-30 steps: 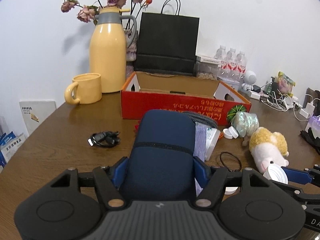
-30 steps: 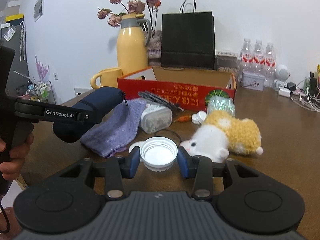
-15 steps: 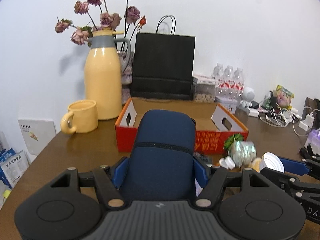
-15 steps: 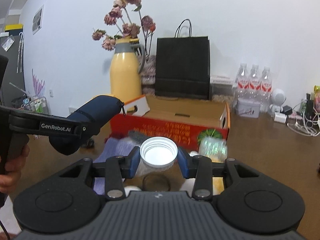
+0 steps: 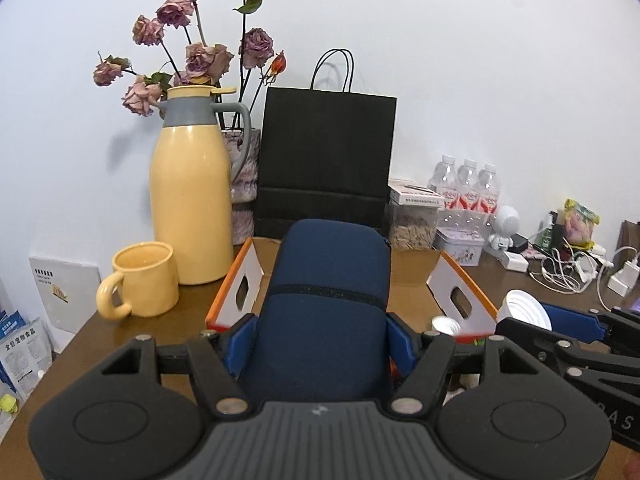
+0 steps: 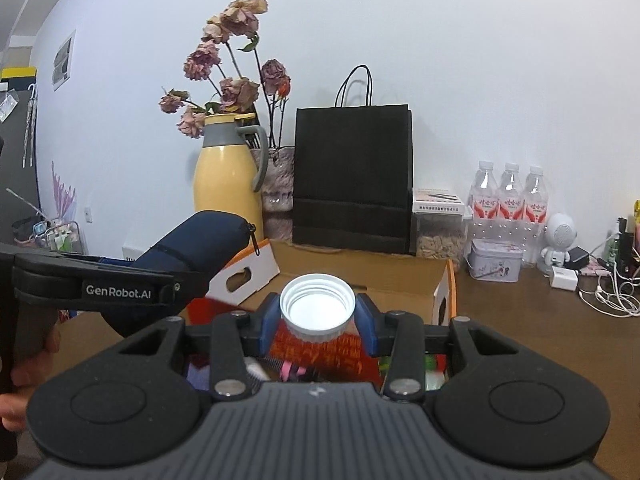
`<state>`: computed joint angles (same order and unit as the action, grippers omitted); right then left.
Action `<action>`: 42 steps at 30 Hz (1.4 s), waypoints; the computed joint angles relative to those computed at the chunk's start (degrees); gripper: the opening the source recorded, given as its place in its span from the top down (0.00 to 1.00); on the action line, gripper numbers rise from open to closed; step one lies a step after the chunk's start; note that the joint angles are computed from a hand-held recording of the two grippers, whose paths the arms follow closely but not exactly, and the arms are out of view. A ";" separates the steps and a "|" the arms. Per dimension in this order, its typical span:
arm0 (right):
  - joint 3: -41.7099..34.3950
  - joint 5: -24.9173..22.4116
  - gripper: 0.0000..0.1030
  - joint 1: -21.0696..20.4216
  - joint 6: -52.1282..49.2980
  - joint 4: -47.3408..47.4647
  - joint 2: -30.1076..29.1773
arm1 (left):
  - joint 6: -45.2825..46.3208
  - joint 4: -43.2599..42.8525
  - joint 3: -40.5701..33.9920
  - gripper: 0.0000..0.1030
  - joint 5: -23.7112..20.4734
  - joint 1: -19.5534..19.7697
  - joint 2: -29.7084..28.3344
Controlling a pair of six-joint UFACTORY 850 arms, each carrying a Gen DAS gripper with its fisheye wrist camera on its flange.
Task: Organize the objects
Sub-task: 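Carry the navy pouch and white cap into the box and open both grippers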
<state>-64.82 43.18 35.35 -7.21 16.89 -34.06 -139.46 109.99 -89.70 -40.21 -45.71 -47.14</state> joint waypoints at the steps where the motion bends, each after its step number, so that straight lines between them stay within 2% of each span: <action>1: -1.26 -0.70 0.60 -0.33 0.18 -0.31 -0.65 | 1.11 -0.79 -1.39 0.35 0.38 0.32 -0.71; 11: -14.57 -8.35 0.60 -3.35 -0.13 -1.45 -8.04 | 11.97 -8.66 -15.39 0.36 3.74 3.09 -8.70; 19: -25.38 -15.55 0.60 -5.17 -1.97 -0.10 -14.65 | 24.51 -19.46 -29.62 0.36 5.74 5.39 -17.02; 27: -31.92 -21.06 0.60 -5.86 -6.20 3.82 -19.13 | 40.09 -32.54 -43.64 0.36 7.58 7.24 -25.17; 32: -34.25 -23.09 0.60 -6.03 -8.77 6.26 -20.72 | 47.56 -38.43 -49.26 0.35 7.22 7.80 -28.56; 34: -35.23 -24.27 0.54 -6.02 -11.49 8.80 -21.23 | 50.53 -40.64 -51.43 0.32 7.26 7.92 -29.84; 36: -36.11 -24.83 0.13 -5.91 -15.44 13.21 -21.76 | 50.73 -40.80 -51.91 0.23 7.86 8.01 -30.26; 37: -36.40 -24.70 0.04 -5.82 -17.63 15.71 -21.95 | 50.35 -40.37 -52.13 0.09 7.34 7.92 -30.43; 38: -36.56 -24.55 0.00 -5.73 -19.65 17.73 -22.05 | 49.34 -39.41 -52.43 0.00 6.28 7.75 -30.67; 40: -36.61 -24.17 0.00 -5.61 -21.45 19.81 -22.09 | 45.66 -35.71 -51.28 0.00 4.91 7.45 -30.23; 42: -36.87 -24.72 0.00 -5.71 -21.57 20.32 -22.22 | 46.15 -36.27 -51.75 0.00 4.28 7.41 -30.42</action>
<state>-101.70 18.47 29.64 -28.78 37.21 -56.28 -93.32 73.71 -141.45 -35.93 -38.30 -77.56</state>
